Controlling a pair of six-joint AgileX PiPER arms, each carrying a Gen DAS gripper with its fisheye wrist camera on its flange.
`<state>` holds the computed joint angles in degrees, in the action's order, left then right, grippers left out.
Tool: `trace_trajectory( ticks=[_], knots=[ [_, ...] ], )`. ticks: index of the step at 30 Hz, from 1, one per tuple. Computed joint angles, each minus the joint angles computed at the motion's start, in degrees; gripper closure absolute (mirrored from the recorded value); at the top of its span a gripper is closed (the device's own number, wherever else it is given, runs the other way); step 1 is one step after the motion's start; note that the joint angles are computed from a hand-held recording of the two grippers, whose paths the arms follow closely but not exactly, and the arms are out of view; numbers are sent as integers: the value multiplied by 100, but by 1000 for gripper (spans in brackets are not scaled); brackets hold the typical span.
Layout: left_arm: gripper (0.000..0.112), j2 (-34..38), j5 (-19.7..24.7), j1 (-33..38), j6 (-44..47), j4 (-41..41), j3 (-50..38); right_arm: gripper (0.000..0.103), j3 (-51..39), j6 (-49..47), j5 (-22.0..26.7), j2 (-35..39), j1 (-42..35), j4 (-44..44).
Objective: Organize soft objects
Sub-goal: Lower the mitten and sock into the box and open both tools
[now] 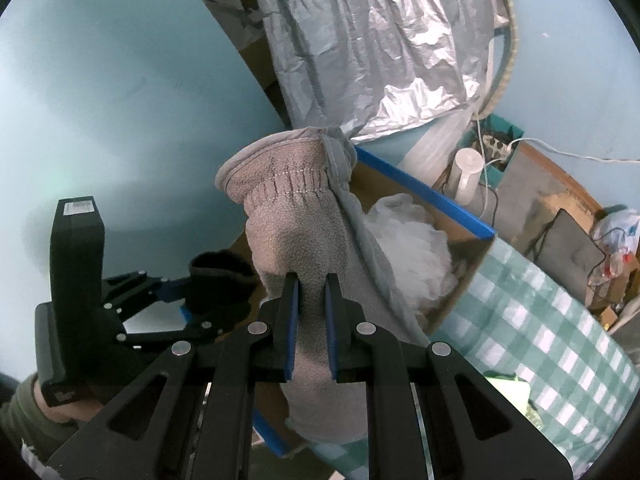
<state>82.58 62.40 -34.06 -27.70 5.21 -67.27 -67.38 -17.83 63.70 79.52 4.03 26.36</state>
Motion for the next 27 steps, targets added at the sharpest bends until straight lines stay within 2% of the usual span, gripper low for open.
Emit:
trace_trajectory(
  ticks=[12, 15, 18, 20, 22, 24, 27],
  knots=[
    [64, 115, -201, -15, -144, 56, 292, 92, 304, 394, -401, 213, 396, -148],
    [63, 94, -182, -109, -219, 101, 353, 87, 327, 433, -401, 167, 461, -210],
    [55, 30, -141, -210, -292, 215, 391, 85, 322, 477, -417, 84, 528, -301],
    [41, -16, -99, -272, -385, 324, 390, 84, 305, 570, -440, 12, 592, -443],
    [35, -73, -59, -359, -548, 498, 392, 76, 290, 650, -443, -42, 630, -550],
    [35, -112, -16, -387, -617, 539, 375, 66, 292, 642, -436, -97, 606, -563],
    [34, -149, 49, -397, -688, 515, 333, 60, 318, 663, -404, -216, 547, -613]
  ],
)
